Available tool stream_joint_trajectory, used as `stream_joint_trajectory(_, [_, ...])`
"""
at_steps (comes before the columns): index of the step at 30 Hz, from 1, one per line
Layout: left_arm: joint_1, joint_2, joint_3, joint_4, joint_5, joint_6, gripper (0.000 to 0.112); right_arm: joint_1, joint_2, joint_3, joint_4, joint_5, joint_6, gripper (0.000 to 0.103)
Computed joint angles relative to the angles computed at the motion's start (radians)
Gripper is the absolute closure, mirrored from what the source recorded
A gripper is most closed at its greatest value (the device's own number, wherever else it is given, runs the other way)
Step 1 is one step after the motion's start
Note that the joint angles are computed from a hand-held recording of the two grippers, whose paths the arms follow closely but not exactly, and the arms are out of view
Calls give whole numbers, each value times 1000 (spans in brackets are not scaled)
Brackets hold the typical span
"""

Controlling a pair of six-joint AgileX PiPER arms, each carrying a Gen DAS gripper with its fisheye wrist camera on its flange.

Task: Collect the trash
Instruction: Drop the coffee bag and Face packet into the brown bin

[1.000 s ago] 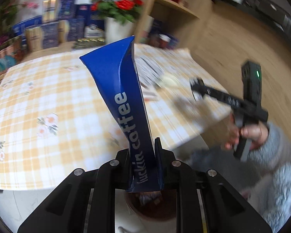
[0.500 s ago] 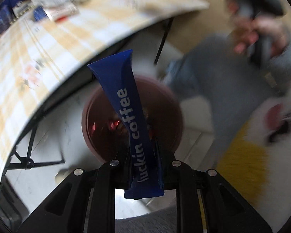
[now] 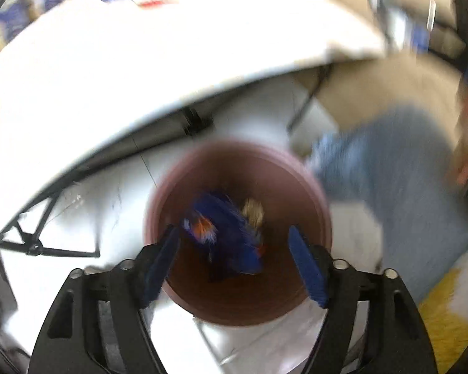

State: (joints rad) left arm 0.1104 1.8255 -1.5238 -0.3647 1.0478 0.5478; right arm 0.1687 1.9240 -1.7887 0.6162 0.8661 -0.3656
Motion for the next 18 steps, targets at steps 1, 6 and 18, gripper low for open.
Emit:
stream_joint_trajectory(1, [24, -57, 45, -28, -60, 6, 29, 6, 1, 4, 0, 5, 0, 42])
stream_joint_trajectory(6, [88, -244, 196, -56, -283, -54, 20, 87, 26, 10, -89, 37, 23, 42])
stream_joint_trajectory(18, [178, -371, 356, -89, -470, -245, 20, 212, 92, -17, -243, 123, 64, 16])
